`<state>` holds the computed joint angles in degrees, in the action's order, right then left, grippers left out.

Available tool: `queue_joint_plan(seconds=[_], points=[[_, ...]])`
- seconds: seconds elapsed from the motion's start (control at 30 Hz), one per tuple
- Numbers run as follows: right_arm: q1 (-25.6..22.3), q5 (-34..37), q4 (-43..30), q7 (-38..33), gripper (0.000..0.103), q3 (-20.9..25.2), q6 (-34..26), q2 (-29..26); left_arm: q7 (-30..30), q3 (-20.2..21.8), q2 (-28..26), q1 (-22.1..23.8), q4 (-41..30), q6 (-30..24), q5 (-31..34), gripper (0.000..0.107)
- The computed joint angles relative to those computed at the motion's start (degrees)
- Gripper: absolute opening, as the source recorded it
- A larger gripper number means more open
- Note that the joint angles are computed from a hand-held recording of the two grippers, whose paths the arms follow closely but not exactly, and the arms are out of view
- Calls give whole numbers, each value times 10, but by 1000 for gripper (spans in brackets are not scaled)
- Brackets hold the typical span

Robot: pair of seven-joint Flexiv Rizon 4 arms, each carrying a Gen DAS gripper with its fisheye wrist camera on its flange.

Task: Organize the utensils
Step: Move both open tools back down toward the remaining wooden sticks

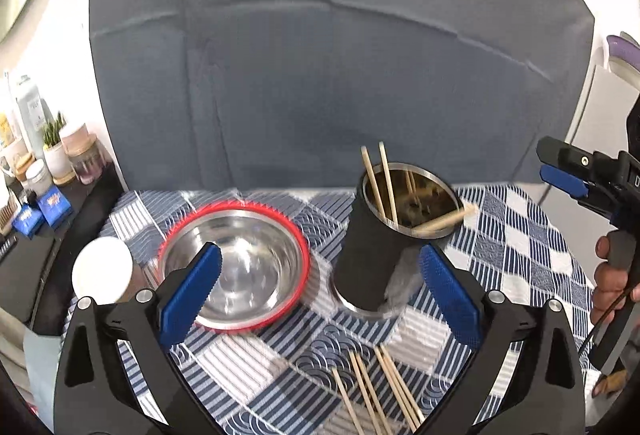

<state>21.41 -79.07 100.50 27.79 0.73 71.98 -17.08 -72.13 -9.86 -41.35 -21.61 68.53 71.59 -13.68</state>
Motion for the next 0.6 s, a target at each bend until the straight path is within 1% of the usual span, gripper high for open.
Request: queue_joint_plan(seconds=[0.13, 0.27, 0.33, 0.5, 0.6], points=[[7, 41, 11, -41, 87, 10, -5, -7, -9, 5, 12, 1, 30, -19, 1, 97], [22, 101, 22, -98, 87, 18, -14, -16, -18, 15, 18, -2, 53, -39, 11, 97], [31, 122, 27, -114, 87, 17, -15, -21, -25, 20, 18, -2, 60, -60, 14, 97], [51, 186, 38, -162, 87, 21, -24, -32, -53, 37, 15, -9, 67, -92, 35, 97], [62, 224, 42, -191, 87, 23, -31, -37, -61, 43, 14, -11, 66, -128, 48, 97]])
